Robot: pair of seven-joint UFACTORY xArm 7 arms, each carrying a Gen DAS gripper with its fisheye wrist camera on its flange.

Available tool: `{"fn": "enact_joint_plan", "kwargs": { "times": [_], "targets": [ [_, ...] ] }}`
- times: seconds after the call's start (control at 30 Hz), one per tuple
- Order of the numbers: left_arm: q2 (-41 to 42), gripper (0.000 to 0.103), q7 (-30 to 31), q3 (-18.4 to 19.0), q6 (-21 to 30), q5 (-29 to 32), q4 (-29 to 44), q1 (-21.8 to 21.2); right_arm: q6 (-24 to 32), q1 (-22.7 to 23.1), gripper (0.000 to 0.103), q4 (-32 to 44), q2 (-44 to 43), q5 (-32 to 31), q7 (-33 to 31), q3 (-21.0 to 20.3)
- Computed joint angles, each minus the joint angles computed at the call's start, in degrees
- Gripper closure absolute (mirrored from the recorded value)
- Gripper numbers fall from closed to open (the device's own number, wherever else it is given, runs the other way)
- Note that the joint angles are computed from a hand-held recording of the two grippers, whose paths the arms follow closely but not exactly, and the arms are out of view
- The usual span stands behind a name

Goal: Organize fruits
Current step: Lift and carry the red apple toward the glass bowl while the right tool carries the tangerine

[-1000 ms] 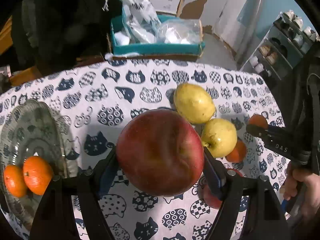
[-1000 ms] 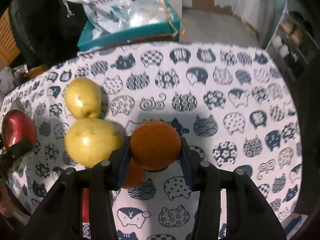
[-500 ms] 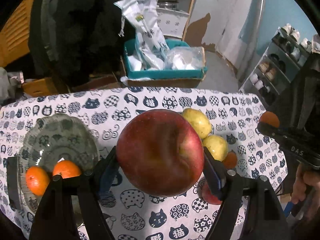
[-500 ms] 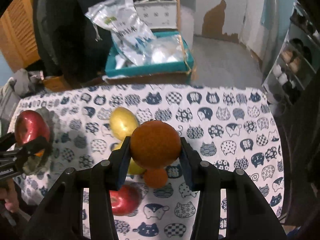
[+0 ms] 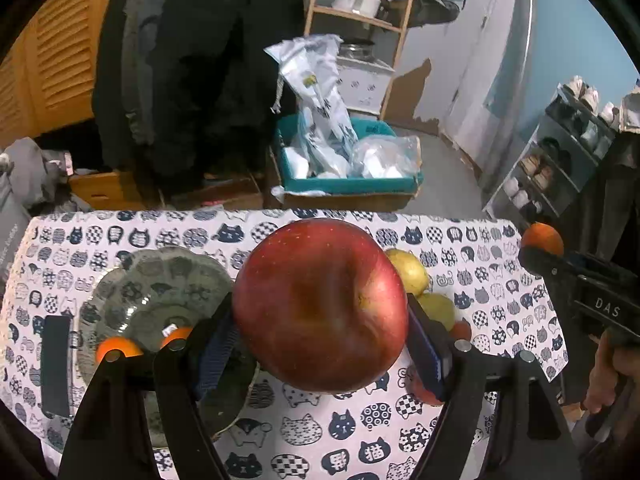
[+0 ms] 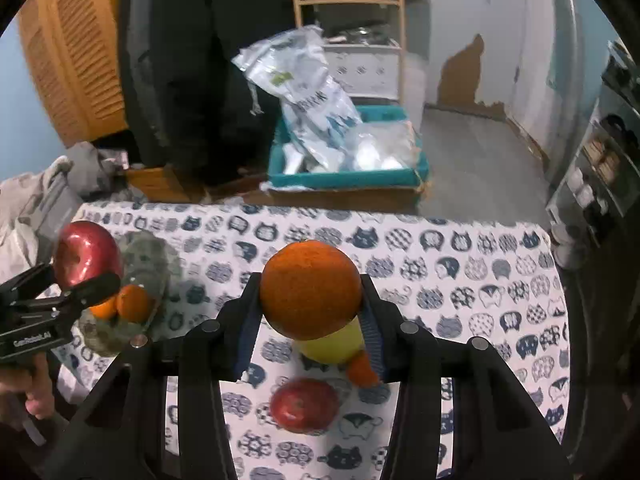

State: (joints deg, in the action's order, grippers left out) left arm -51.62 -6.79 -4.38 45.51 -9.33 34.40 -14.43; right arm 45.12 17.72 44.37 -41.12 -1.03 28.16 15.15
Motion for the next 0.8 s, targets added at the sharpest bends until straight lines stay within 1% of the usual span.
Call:
{"fn": "enact_joint_plan", "kwargs": {
  "times": [0.3,0.6,0.8],
  "targets": [
    [-4.00,0.024,1.25,2.69,2.01,2.28,0.16,4.05,-1.83,1.35,0.058,6.75,5.79,-0.78,0.48,2.61],
    [-4.65,0.024,2.23,5.53,2.65,3.62,0.20,9.25,-3.92,3.10,0.058,13.79,15.11,-3.71,2.13,5.21],
    [-4.48,0.024,4.04,7.66,2.44,4.64,-0.26,12.52,-4.28,5.13,0.058,18.48,22.01,-5.68,3.55,5.78]
  ]
}}
